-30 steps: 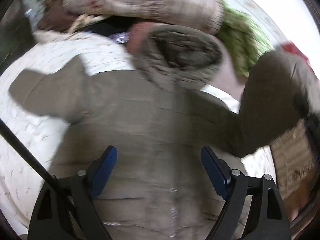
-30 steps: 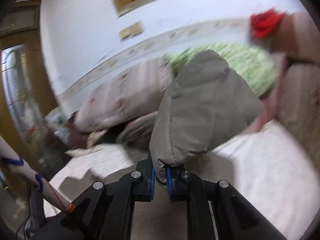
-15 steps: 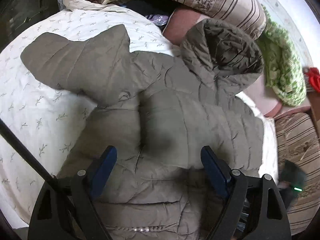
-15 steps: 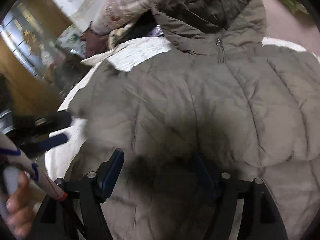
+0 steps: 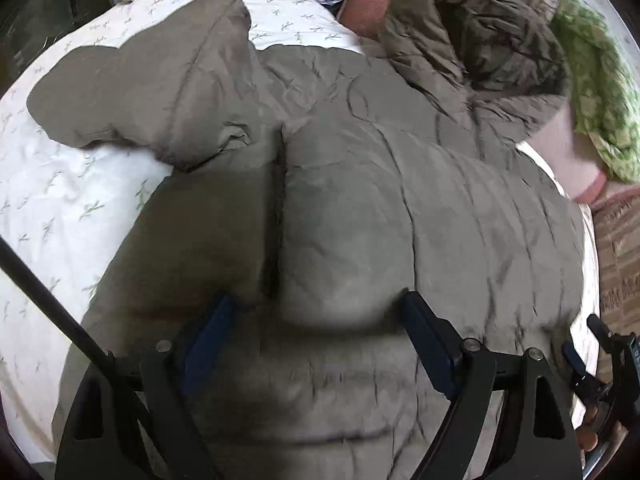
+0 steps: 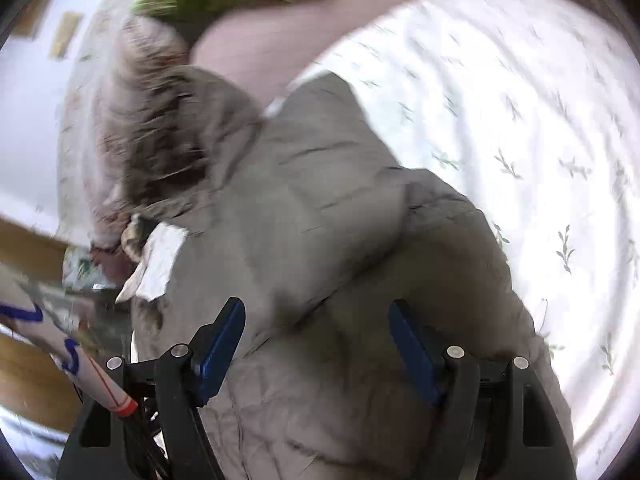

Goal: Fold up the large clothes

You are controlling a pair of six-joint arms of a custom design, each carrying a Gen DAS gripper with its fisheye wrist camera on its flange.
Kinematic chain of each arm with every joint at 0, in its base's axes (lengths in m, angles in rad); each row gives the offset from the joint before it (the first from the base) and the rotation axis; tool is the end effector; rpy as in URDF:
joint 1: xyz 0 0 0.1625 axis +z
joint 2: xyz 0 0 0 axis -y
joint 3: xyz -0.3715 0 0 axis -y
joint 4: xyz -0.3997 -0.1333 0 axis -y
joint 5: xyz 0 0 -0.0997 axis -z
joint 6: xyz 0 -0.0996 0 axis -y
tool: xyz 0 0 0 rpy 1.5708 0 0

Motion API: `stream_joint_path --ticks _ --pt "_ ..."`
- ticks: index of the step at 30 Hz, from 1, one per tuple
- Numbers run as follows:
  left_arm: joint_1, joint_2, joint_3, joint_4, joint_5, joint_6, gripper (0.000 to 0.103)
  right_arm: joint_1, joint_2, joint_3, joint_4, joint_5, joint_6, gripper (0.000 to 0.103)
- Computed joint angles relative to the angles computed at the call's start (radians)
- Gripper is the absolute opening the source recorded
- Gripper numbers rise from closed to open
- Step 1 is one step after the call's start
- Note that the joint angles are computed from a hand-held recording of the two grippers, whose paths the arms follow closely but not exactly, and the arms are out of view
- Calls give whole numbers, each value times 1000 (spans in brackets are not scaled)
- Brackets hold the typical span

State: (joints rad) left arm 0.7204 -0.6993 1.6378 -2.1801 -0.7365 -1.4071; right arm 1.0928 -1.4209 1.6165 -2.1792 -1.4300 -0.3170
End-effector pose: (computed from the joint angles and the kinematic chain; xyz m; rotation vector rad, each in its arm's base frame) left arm -0.3092 -0.5470 -0.0163 -0.4868 2.3429 -0.7863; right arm -0.1353 -0.5814 0.4018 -0.1995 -3.0309 0.6692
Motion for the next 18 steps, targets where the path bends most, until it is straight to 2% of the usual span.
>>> stream_joint_path --ticks 1,2,4,5,6,7,10,13,14,16,18 --pt "5 0 -1 -13 7 15 68 -8 11 -14 12 15 5 66" --pt "9 -1 -6 -30 8 42 57 -8 39 -47 22 21 15 61" --pt "13 4 -27 -29 17 73 47 5 95 -111 35 7 36 47" --pt "16 8 -48 -6 27 88 38 10 121 -140 31 -20 49 27" --pt "19 12 -64 3 31 105 32 14 132 -147 20 -21 55 23" --pt "20 11 -76 9 48 120 30 21 134 -148 16 -22 55 22" --pt "24 8 -110 65 102 137 29 63 104 -90 -65 -53 -5 19" --pt "51 34 -156 193 108 70 32 100 128 -88 -92 -175 -40 19" --pt "63 51 -176 239 97 43 37 106 146 -98 -85 -205 -27 19" --pt "69 63 -183 295 100 -7 43 93 161 -117 -38 -194 -1 22" --pt "50 55 -186 361 134 -69 50 93 160 -118 -35 -188 -3 24"
